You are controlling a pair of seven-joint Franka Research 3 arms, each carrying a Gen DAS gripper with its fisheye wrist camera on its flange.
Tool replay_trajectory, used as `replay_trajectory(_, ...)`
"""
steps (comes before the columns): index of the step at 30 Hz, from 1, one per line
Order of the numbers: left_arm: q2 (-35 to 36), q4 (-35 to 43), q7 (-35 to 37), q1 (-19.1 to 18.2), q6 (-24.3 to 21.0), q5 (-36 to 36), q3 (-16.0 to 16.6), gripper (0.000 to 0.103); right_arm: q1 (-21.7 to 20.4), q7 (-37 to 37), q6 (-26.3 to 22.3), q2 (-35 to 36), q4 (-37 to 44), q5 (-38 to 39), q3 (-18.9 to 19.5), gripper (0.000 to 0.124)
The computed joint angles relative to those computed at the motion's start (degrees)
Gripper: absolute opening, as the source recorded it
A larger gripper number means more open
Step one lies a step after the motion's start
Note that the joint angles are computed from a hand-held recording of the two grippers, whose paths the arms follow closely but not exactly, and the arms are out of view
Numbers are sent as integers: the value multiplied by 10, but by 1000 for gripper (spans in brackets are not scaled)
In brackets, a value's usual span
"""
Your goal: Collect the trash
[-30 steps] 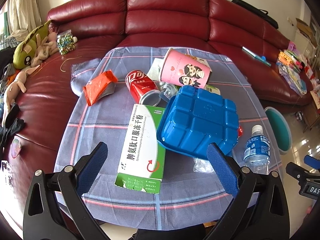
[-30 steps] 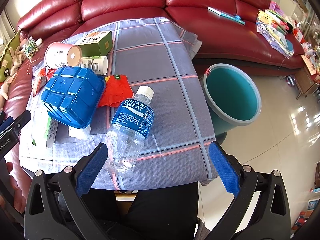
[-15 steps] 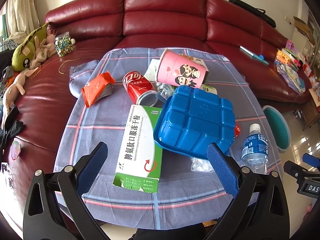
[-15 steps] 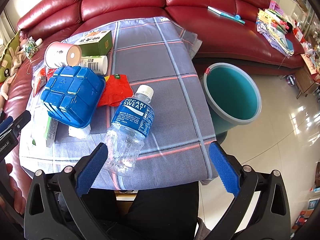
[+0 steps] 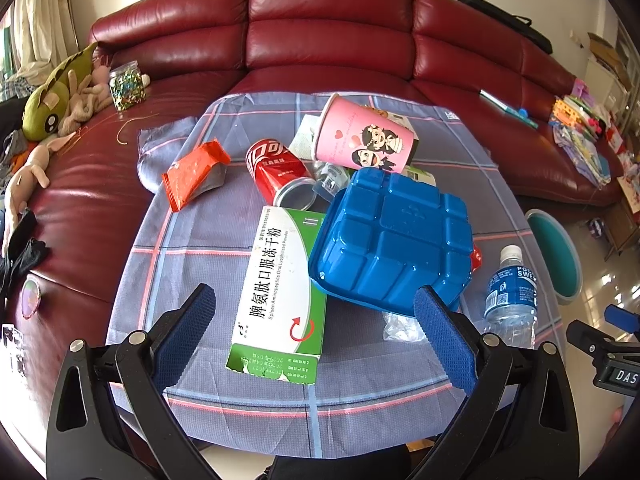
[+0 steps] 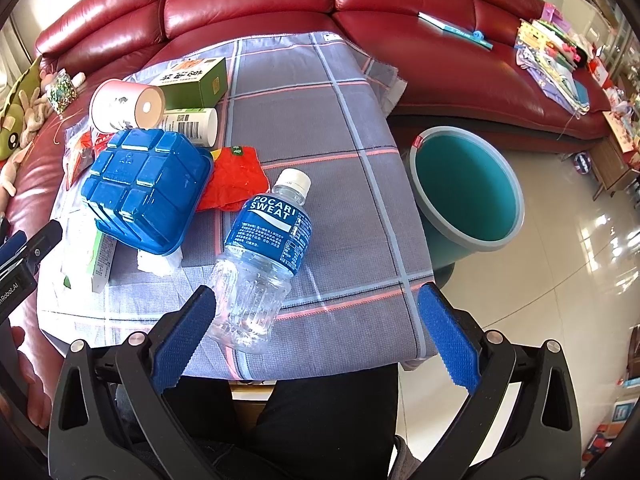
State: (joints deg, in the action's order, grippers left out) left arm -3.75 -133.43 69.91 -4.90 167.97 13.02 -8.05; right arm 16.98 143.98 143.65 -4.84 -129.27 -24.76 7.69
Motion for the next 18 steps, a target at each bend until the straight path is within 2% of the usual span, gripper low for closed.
replay_trajectory(18,12,2,63,1,-6,-58,7,100,12,-24,-5,33,29,18,-10,97)
